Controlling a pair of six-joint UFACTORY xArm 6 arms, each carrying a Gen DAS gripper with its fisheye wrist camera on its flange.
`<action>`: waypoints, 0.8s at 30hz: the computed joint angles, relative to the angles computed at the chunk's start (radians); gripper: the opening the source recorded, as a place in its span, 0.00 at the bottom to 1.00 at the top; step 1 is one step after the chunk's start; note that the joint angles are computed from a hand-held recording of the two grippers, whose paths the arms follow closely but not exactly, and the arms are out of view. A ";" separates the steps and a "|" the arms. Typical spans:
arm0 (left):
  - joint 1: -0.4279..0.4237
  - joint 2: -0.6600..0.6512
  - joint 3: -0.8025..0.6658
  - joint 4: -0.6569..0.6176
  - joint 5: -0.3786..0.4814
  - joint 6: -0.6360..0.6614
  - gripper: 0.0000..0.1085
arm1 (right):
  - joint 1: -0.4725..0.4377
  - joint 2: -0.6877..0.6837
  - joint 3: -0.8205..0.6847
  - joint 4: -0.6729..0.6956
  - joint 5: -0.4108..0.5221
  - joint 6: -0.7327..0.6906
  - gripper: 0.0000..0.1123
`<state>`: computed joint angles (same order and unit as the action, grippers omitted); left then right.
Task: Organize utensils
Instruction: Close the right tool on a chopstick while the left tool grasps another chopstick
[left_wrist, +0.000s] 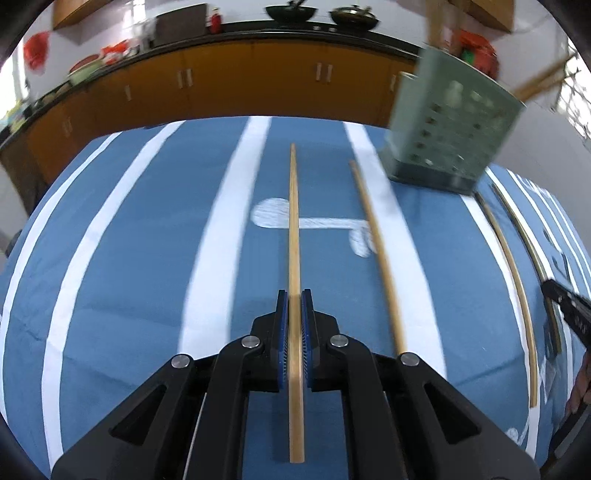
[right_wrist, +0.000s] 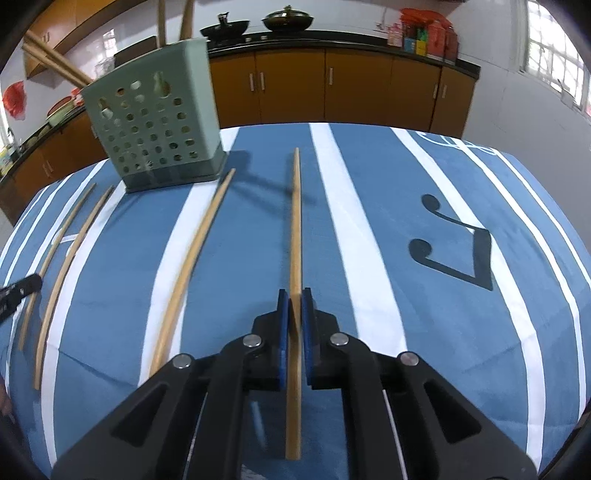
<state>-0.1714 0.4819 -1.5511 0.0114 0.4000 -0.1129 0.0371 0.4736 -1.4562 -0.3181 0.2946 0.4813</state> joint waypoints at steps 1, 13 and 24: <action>0.004 0.005 -0.007 -0.009 0.002 0.000 0.07 | 0.001 0.004 -0.006 0.008 0.001 -0.012 0.07; 0.007 0.012 0.008 -0.075 -0.053 0.033 0.07 | 0.001 0.056 -0.087 0.026 0.032 -0.049 0.07; 0.009 0.011 0.007 -0.101 -0.051 0.051 0.08 | 0.000 0.048 -0.073 0.049 0.024 -0.050 0.08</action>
